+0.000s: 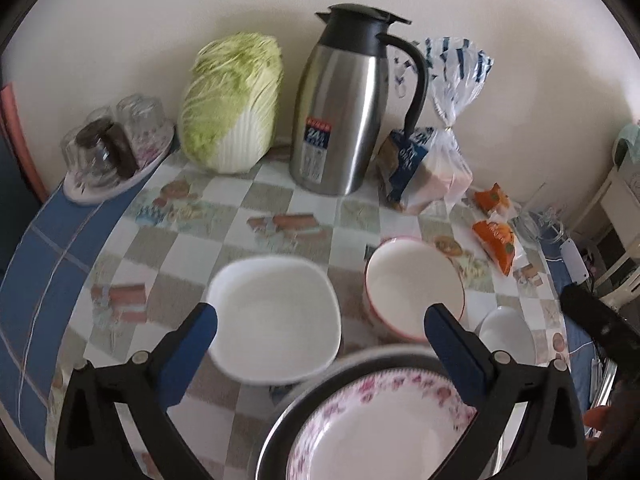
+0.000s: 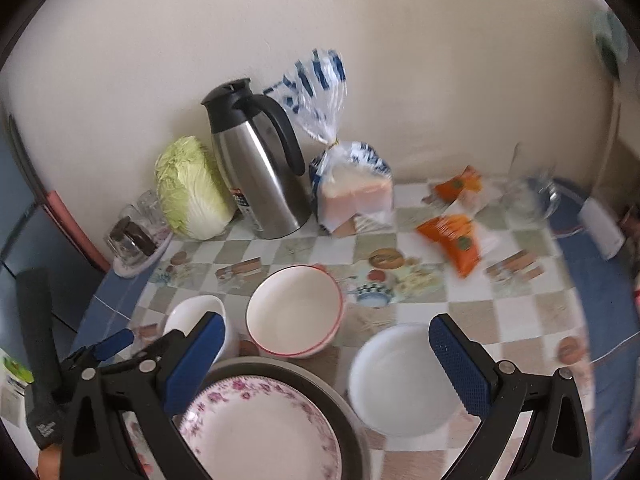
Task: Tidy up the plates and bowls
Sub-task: 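Move both grippers to the rim of the red-rimmed white bowl, then close both grippers on the red-rimmed bowl's rim and lift it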
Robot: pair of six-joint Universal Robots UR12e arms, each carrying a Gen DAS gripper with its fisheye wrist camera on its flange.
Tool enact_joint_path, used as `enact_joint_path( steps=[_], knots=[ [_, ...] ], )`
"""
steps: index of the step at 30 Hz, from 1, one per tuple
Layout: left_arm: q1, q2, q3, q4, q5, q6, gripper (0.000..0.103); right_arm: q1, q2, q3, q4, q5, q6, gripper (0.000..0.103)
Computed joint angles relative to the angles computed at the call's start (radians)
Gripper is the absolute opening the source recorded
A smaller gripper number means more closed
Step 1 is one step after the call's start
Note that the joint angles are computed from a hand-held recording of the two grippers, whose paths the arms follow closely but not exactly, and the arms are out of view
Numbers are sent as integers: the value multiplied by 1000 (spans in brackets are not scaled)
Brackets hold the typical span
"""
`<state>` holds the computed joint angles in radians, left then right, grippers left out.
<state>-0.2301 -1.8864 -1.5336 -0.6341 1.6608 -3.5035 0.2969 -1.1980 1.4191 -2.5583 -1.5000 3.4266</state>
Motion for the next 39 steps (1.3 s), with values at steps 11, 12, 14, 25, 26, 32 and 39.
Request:
enact_joint_path(
  steps=[11,12,14,25,26,32,39],
  knots=[
    [13,-94,156,-134,-92,120,103,-22,69,-65,78,63,34,103],
    [13,-105,180,-174,-101,124,103,-23,75,-71,96,62,41,103],
    [13,-130,225,-254,-114,115,103,-22,89,-94,161,37,57,103],
    [-3,-210,335,-373,-115,125,79,-18,135,-130,238,65,12,79],
    [-5,-216,344,-385,-116,132,77,-19,137,-129,233,74,15,72],
    [-14,-248,377,-451,-115,142,49,-19,144,-132,228,110,11,42],
    [-25,-265,389,-476,-71,150,31,-20,153,-137,239,130,15,28]
  ],
)
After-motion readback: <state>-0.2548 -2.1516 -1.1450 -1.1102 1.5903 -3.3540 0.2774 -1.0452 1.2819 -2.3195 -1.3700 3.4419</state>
